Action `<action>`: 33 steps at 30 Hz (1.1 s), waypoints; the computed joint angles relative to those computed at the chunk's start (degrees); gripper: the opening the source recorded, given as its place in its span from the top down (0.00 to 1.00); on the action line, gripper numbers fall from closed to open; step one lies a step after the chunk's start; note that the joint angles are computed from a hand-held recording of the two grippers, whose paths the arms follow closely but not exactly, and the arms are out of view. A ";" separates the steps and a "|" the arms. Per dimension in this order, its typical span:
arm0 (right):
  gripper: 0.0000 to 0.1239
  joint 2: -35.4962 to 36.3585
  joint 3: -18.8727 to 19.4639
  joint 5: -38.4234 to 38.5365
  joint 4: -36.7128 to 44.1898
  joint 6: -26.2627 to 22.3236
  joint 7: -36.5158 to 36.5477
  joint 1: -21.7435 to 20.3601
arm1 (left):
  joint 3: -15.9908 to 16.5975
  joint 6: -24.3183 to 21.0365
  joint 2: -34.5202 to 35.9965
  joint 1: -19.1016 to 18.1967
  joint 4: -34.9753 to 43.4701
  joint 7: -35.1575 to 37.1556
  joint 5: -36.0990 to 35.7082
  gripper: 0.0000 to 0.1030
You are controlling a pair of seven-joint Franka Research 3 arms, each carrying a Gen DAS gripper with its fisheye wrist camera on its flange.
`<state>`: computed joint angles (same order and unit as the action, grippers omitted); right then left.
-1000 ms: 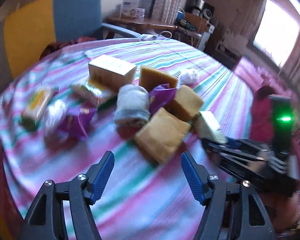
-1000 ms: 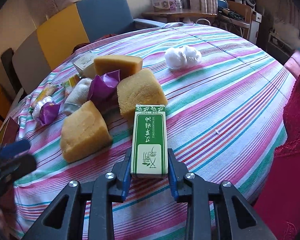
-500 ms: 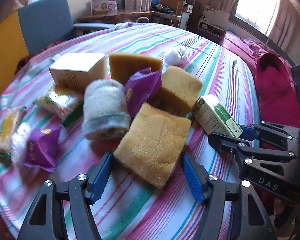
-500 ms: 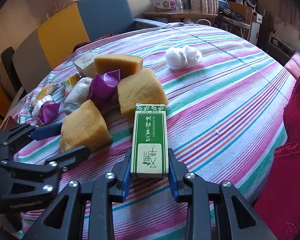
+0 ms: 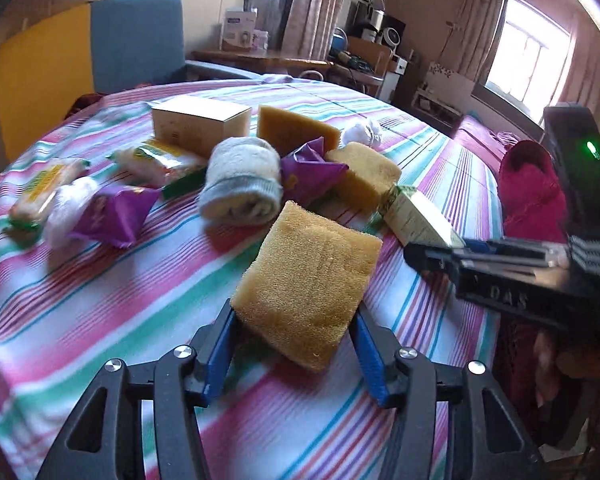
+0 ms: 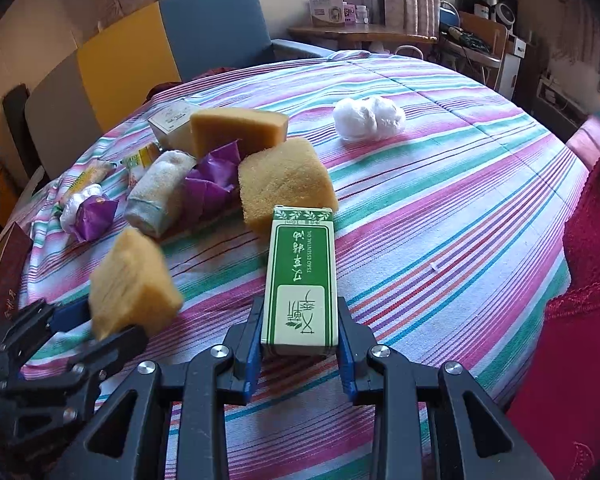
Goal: Organize objects
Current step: 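Grasp a yellow sponge with the left tool while the right tool holds the soap box, then carry the sponge to the gold tray and release it with the left tool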
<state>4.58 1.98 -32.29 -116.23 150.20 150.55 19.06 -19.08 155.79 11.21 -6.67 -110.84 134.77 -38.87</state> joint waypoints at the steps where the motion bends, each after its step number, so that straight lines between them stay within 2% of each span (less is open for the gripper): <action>1: 0.74 -0.04 -0.02 -0.18 -0.03 -0.02 0.10 0.02 | 0.02 0.56 -0.20 -0.08 -0.37 -0.11 0.07 0.46; 4: 0.74 -0.24 0.27 -0.20 0.15 -1.08 -0.19 0.30 | -0.27 2.05 -1.50 0.20 -2.38 1.45 -1.68 0.46; 7: 0.75 -0.68 0.88 1.48 -0.47 0.17 -2.51 0.43 | -0.37 2.77 -1.90 0.22 -3.16 2.39 -3.90 0.47; 11: 0.75 -0.55 1.46 1.08 -0.65 0.90 -4.87 1.23 | 1.19 4.72 -4.17 -0.73 -5.69 -0.30 -1.58 0.48; 13: 0.75 -0.18 1.54 0.31 -0.12 0.27 -5.24 1.69 | 1.90 3.86 -6.16 -0.34 -7.27 -0.56 -3.73 0.48; 19: 0.75 0.29 1.54 -1.20 0.54 -0.64 -5.08 2.80 | 6.69 3.80 -13.74 -1.59 -12.59 2.85 -12.87 0.48; 22: 0.74 0.77 1.61 -1.97 1.27 -1.45 -5.43 3.35 | 9.44 4.40 -16.89 -2.84 -15.08 2.90 -14.50 0.48; 29: 0.75 1.40 1.65 -1.68 2.48 -2.94 -6.88 4.27 | 15.06 5.55 -21.95 -3.25 -18.88 -4.00 -12.22 0.48; 33: 0.75 1.76 1.72 -0.17 3.26 -3.42 -8.01 4.61 | 17.44 5.84 -24.07 -2.28 -20.60 -9.16 -8.16 0.48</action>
<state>6.34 3.70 -32.46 -112.98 146.78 142.54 23.67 -1.64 161.63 -12.86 -8.95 -131.44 125.60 -47.03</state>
